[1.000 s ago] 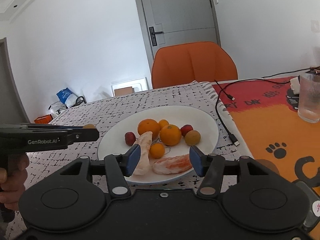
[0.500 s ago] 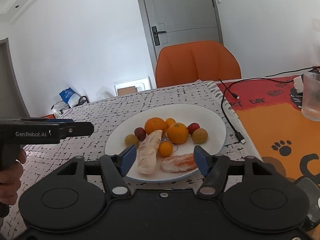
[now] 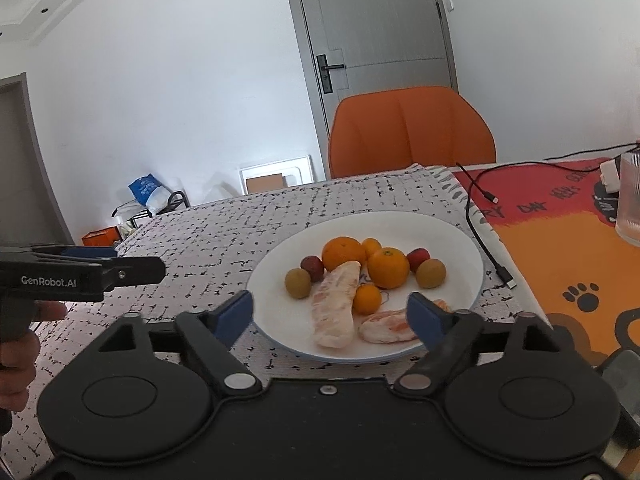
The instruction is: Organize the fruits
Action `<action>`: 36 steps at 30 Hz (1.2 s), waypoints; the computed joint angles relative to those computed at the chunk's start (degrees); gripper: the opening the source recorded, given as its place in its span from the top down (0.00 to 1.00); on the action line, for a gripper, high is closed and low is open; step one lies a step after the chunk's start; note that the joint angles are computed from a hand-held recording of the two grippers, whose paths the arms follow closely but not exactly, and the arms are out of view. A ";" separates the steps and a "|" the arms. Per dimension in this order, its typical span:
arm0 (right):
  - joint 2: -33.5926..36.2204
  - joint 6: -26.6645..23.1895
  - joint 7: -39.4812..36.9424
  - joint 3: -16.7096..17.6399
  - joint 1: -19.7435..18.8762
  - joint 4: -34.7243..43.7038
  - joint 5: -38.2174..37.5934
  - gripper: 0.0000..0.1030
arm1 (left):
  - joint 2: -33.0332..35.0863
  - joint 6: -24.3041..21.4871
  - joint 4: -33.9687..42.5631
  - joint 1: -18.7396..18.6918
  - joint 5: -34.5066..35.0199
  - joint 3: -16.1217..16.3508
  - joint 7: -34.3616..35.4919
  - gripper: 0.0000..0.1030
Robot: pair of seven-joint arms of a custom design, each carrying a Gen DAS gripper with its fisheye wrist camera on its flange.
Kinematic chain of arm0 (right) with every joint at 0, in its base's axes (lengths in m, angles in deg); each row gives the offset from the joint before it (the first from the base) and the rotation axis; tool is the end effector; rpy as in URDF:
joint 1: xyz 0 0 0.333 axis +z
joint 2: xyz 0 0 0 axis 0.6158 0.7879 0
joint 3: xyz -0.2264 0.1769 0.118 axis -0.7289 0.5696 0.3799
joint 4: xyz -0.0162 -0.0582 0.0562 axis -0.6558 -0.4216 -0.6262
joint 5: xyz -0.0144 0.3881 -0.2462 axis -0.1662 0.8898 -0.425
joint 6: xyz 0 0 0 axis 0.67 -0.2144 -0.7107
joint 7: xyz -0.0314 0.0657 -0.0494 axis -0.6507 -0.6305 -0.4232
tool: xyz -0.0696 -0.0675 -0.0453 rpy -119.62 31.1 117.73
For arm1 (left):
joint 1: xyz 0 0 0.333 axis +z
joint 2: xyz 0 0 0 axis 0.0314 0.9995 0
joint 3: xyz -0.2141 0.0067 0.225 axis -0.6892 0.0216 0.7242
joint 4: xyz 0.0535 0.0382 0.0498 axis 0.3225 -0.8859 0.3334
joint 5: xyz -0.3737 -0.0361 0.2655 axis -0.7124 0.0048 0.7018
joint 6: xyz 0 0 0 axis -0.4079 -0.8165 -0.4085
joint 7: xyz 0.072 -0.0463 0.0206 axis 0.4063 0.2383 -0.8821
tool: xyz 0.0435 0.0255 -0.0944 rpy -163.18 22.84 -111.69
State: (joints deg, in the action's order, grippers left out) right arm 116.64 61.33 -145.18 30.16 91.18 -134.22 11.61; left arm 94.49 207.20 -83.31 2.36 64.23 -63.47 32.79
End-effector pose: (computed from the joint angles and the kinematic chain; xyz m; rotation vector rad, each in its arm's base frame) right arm 0.6099 0.5726 0.2512 -1.1695 1.7982 -0.9461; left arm 0.7578 -0.3376 0.3057 -1.0505 2.1760 -1.2601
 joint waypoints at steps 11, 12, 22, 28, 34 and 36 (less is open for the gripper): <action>5.13 -4.08 -8.42 0.24 0.46 8.94 6.91 0.00 | -6.19 4.24 -6.46 -1.18 0.93 6.83 -9.19 0.02; 5.43 -3.89 -8.59 -0.06 0.62 9.41 7.34 0.00 | -6.41 4.37 -6.91 -0.59 1.34 6.43 -9.69 0.00; 8.68 -3.12 -11.62 -2.15 2.17 14.95 10.12 0.00 | -8.93 7.74 -12.19 5.07 7.07 3.65 -15.08 0.00; 10.11 -2.95 -11.62 -3.37 3.23 17.31 10.82 0.00 | -11.66 9.38 -15.47 5.63 8.84 5.14 -19.60 0.00; 10.65 -3.19 -11.57 -3.94 4.00 18.36 11.69 0.00 | -14.61 11.22 -19.22 6.05 11.05 6.91 -24.50 0.00; 10.44 -3.33 -11.08 -4.09 4.33 18.04 11.72 0.00 | -15.59 11.44 -20.28 5.91 11.68 7.79 -25.95 0.00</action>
State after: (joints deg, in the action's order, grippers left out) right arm 127.08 58.01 -156.26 26.07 95.51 -116.18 23.33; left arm 78.90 218.63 -103.59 8.27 75.91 -55.68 6.84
